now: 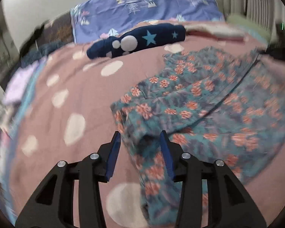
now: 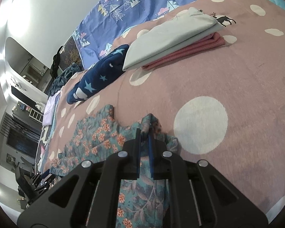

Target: Fold small clothes

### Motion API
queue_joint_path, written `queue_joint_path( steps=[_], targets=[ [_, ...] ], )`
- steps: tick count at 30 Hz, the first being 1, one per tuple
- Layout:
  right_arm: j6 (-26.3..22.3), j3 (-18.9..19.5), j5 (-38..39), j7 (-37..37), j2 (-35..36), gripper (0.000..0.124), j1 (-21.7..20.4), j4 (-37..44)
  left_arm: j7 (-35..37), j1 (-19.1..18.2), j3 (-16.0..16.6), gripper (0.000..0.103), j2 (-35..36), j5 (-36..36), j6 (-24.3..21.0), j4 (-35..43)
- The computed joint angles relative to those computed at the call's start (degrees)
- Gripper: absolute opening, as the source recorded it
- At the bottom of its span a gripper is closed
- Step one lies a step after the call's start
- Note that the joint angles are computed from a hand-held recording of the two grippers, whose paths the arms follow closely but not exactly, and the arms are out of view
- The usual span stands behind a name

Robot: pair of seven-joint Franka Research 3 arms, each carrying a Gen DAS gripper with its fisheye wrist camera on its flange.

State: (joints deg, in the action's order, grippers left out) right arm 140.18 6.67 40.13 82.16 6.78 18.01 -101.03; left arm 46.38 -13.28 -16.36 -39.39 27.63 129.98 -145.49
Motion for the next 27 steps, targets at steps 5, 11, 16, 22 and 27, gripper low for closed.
queue_joint_path(
  steps=[5,11,16,22,27],
  targets=[
    [0.5,-0.1,-2.1,0.5,0.6,0.006,0.3,0.8,4.2,1.0,1.1,0.008,5.0,2.1,-1.0,4.0],
    [-1.0,0.5,4.5,4.6,7.0,0.014,-1.4,8.3,-3.1,8.9,4.2,0.006,9.9,3.0,5.7,9.1],
    [-0.2,0.0,-1.0,8.0,7.3,0.036,-1.4,8.1,-8.6,11.6,7.7,0.043,7.8,-1.6,15.3,4.6],
    [-3.3,0.6,-2.2,1.2,7.4,0.047,-2.4,8.6,0.8,5.8,12.5,0.050,8.5,-11.8,20.8,-0.2],
    [-4.8,0.9,-5.3,-0.6,10.8,0.043,-0.9,12.7,5.7,4.4,12.9,0.010,13.5,-19.2,25.5,0.4]
  ],
)
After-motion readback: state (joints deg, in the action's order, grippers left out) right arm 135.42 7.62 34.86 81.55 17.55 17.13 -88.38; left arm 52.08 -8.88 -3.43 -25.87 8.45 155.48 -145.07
